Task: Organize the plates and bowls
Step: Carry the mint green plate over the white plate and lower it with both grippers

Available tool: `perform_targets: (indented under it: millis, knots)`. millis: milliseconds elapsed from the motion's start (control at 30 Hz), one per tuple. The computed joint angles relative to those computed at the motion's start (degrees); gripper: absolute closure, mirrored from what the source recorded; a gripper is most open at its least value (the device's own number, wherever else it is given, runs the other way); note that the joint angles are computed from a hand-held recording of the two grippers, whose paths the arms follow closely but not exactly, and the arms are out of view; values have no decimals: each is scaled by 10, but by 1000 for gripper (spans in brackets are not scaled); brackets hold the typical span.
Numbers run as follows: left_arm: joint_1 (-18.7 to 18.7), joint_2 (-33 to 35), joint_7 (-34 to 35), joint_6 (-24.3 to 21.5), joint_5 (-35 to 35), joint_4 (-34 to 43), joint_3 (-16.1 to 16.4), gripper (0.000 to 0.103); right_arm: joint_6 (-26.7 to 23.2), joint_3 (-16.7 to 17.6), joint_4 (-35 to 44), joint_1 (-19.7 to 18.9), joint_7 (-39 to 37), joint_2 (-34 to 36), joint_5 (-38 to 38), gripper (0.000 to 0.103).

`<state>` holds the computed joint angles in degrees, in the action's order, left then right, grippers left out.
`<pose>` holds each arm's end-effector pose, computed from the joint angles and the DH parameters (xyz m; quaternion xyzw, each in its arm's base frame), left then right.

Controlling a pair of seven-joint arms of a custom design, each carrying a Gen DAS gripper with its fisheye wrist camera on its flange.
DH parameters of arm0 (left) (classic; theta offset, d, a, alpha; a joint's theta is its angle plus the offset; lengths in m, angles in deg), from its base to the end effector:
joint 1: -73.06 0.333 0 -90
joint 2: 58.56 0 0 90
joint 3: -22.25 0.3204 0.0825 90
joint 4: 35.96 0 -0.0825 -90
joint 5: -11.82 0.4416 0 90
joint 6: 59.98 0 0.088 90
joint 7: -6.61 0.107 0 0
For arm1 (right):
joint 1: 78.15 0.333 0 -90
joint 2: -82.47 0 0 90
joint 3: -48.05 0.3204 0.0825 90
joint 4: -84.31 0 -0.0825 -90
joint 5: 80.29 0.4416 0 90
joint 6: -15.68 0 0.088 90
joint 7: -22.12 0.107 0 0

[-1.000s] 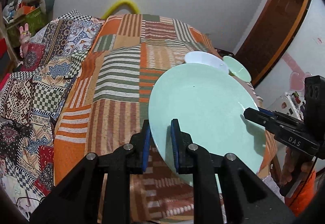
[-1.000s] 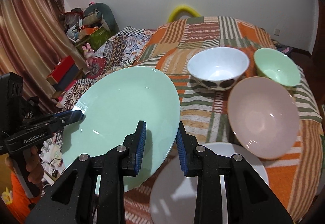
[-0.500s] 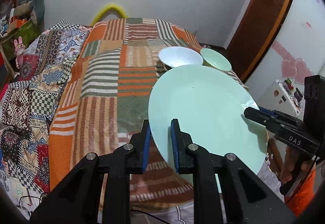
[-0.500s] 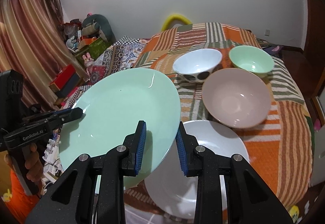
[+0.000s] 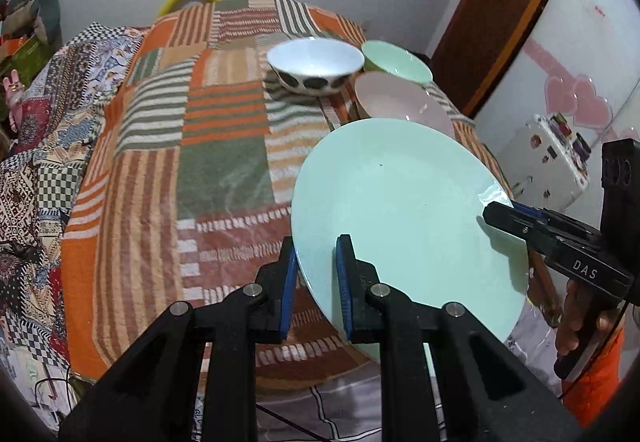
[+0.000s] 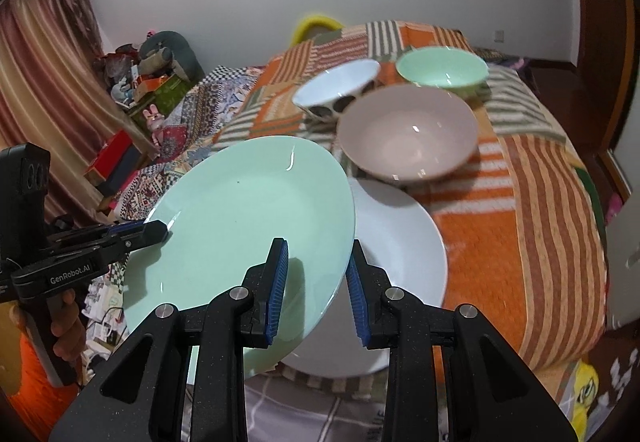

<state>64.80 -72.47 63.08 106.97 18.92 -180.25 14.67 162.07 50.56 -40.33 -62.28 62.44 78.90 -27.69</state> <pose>0.5050 -0.1515 0.4054 -0.7320 0.6042 -0.2753 0.1528 0.5782 0.1806 0.4369 -0.8009 0.4670 -0.0153 0.3745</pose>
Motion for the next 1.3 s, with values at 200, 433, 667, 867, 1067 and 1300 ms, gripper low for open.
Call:
perform_targets:
  millis: [200,433,667,867,1067,1300]
  knots:
    - [-17,35,27,-16,-28,20,4,86,-10,-5,-12,-9,21,3,-8,76]
    - [-21,80,70,-36,-76,52,0,86,-17,-7,-18,-18,45,10,-20,76]
    - [-10,119,89,-51,-89,84,-13,86,-21,-5,-7,-25,70,28,-48,76]
    - [0,144,93,-67,-88,109,-20,86,-17,-1,1,-28,86,43,-68,76]
    - [9,161,86,-72,-70,127,-23,86,-19,2,13,-32,92,53,-74,76]
    - [15,173,83,-74,-58,141,-25,86,-18,5,25,-34,91,64,-67,75]
